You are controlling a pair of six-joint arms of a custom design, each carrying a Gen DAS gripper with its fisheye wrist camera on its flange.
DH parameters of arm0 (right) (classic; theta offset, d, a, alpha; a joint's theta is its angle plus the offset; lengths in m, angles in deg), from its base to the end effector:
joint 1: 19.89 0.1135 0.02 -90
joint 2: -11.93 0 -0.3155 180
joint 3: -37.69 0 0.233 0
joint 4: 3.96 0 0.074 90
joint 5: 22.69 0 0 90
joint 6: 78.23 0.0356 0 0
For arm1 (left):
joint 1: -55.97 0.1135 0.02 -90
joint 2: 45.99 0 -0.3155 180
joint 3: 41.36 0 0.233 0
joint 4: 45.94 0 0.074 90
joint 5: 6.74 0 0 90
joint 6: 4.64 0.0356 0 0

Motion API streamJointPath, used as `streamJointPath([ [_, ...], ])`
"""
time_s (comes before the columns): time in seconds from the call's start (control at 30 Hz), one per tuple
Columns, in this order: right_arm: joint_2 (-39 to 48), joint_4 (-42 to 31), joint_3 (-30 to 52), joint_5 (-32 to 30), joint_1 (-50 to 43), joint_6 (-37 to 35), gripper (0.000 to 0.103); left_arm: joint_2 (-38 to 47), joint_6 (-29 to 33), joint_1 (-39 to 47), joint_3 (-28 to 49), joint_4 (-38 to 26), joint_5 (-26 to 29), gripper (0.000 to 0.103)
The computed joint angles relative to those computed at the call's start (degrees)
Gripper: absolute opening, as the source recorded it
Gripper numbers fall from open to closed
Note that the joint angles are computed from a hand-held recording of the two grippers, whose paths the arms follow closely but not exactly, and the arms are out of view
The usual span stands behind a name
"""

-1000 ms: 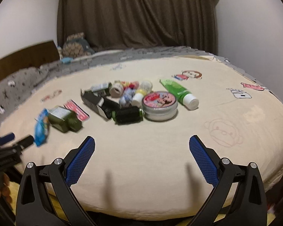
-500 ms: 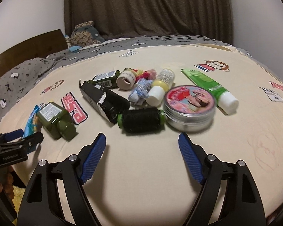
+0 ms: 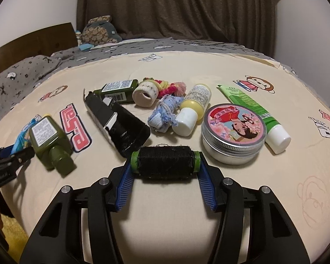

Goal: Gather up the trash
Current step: 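Carry both items down to the bin and open both tools to drop them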

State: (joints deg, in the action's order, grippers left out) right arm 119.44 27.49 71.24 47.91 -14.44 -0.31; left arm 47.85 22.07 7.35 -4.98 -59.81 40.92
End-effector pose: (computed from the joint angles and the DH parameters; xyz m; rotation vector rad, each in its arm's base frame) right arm 0.2563 0.0363 0.1178 -0.5162 2.2243 0.3306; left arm 0.1493 -0.1331 0.1368 -0.4484 2.3114 0.1894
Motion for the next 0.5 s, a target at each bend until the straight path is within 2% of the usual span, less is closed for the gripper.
streamJointPath([
  [0.23, -9.2, -3.3, -5.2, -4.0, -6.0, -4.6, 0.055, -1.5, -6.9, -8.3, 2.5, -8.8, -3.3, 0.035],
  [0.43, -21.3, -13.0, -9.3, -11.2, -15.3, -12.5, 0.055, -1.3, -22.0, -23.8, 11.0, -28.0, -9.2, 0.035],
  [0.5, -25.6, -19.5, -9.7, -15.0, -20.1, -16.3, 0.055, 0.6, -27.1, -28.6, 14.8, -34.1, -10.3, 0.035],
])
